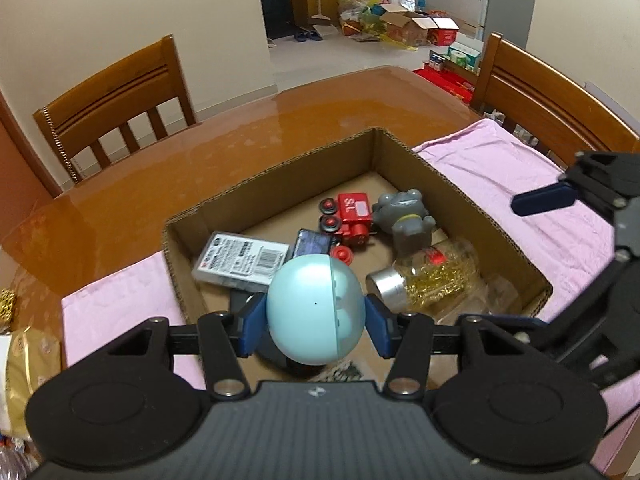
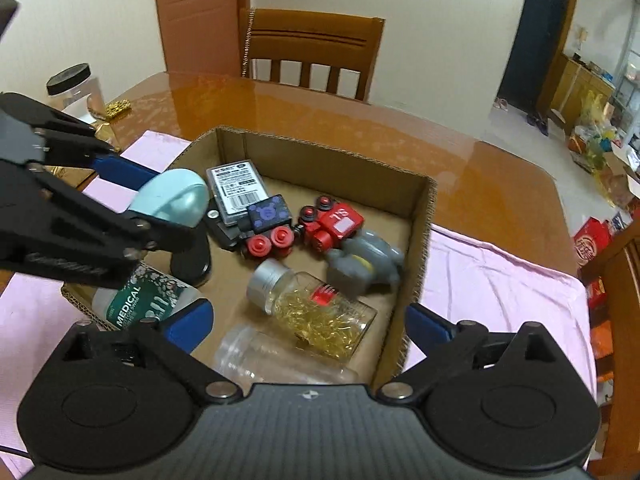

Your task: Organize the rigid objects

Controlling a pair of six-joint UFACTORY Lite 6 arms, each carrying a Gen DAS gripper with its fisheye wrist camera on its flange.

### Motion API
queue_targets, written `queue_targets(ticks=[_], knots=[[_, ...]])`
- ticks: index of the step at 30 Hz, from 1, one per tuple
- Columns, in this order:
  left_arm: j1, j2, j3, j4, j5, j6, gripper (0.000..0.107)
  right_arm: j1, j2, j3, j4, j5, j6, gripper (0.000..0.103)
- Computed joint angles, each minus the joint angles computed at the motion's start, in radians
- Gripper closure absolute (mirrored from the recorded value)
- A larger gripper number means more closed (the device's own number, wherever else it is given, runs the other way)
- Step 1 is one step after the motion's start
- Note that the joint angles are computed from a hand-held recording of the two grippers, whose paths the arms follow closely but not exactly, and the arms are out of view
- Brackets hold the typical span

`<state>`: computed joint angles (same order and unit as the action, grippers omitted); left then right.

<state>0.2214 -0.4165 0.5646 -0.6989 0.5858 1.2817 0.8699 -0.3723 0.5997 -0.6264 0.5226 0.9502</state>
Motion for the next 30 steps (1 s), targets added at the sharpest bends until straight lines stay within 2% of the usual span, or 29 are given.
queue_targets(ticks=[6, 7, 8, 10, 13, 16, 24, 26, 30], knots=[[-0.074, 0.043, -0.008, -0.016, -0.056, -0.039, 0.053, 0.004, -0.080, -0.033, 0.037, 0.056, -0.006, 0.000], [-0.076, 0.035, -0.013, -0.019, -0.055, -0.052, 0.045, 0.005, -0.089, -0.035, 0.041, 0.066, -0.007, 0.000], [-0.074, 0.022, -0.020, -0.033, -0.052, -0.051, 0.030, 0.007, -0.099, -0.037, 0.045, 0.075, -0.007, 0.000], [-0.049, -0.047, -0.060, -0.110, -0.058, 0.009, 0.012, 0.007, -0.114, -0.037, 0.066, 0.088, -0.019, 0.000], [0.031, -0.162, -0.095, -0.170, 0.002, 0.058, 0.008, 0.017, -0.130, -0.029, 0.093, 0.124, -0.020, 0.000], [0.121, -0.263, -0.109, -0.147, 0.084, 0.000, 0.006, 0.036, -0.136, -0.014, 0.113, 0.166, -0.008, 0.000], [0.298, -0.517, -0.126, 0.133, 0.301, -0.310, 0.006, 0.144, -0.124, 0.050, 0.125, 0.352, 0.141, 0.000], [0.315, -0.537, -0.114, 0.205, 0.346, -0.392, 0.006, 0.176, -0.139, 0.061, 0.129, 0.397, 0.181, 0.000], [0.498, -0.585, -0.110, 0.175, 0.481, -0.315, 0.006, 0.257, -0.161, 0.088, 0.132, 0.474, 0.256, 0.000]])
